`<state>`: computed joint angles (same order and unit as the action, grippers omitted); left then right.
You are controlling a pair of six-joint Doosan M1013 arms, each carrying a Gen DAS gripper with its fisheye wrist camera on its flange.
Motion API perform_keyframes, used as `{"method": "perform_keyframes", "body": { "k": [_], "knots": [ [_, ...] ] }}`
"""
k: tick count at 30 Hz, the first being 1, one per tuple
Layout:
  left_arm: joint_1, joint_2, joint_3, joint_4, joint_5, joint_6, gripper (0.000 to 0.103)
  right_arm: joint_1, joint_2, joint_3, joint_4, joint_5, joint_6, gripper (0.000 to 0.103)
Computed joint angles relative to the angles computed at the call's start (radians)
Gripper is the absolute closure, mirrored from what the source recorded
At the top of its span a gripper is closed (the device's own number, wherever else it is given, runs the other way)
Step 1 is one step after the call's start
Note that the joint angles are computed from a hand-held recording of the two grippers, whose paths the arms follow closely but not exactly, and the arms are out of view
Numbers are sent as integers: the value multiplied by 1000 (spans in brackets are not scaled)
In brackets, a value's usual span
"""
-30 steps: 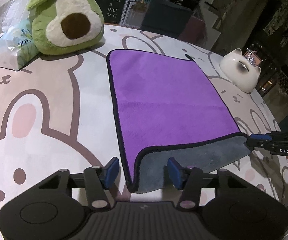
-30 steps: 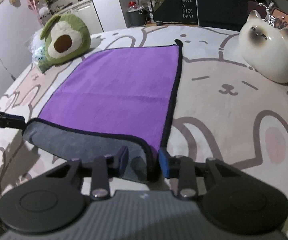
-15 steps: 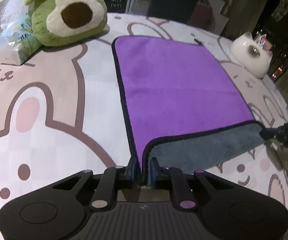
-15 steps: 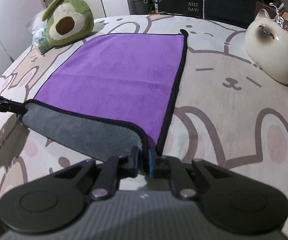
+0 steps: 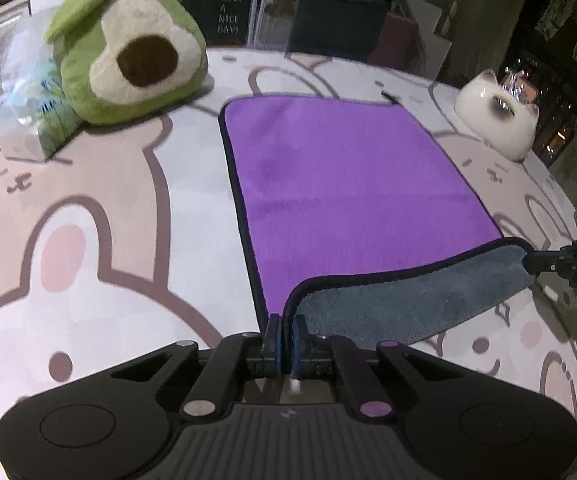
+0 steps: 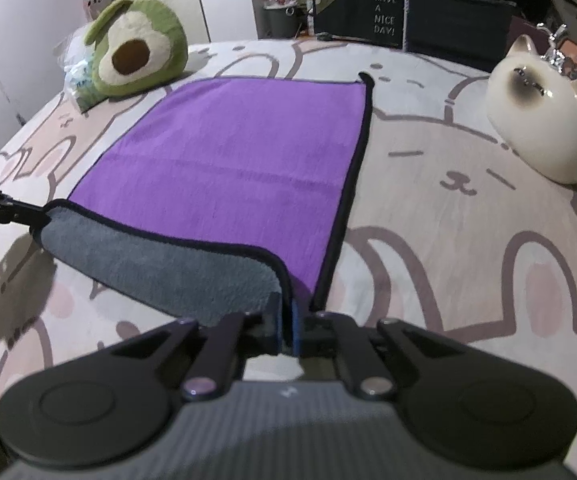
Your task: Fold towel
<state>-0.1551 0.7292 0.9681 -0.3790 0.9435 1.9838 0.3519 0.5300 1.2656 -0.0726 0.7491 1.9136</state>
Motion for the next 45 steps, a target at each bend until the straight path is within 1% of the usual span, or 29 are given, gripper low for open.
{"method": "perform_keyframes", "body": {
  "k": [4, 13, 19, 26, 36, 45],
  "knots": [
    [0, -13, 21, -20, -64, 3, 97, 5, -7, 10, -65, -48, 74, 98],
    [-4, -32, 46, -45, -179, 3, 98, 12, -10, 10, -192, -121, 205, 98],
    [-10, -34, 50, -37, -235, 8, 98, 15, -3, 5, -277, -157, 285, 98],
    [-14, -15, 26, -48, -293, 5, 98, 14, 15, -19, -361, -188, 367, 98],
    [-21, 36, -40, -54, -343, -8, 98, 2, 58, -78, -411, -192, 417, 98],
    [-26, 92, -124, -41, -363, -45, 98, -12, 98, -129, -437, -201, 426, 98]
  ]
}}
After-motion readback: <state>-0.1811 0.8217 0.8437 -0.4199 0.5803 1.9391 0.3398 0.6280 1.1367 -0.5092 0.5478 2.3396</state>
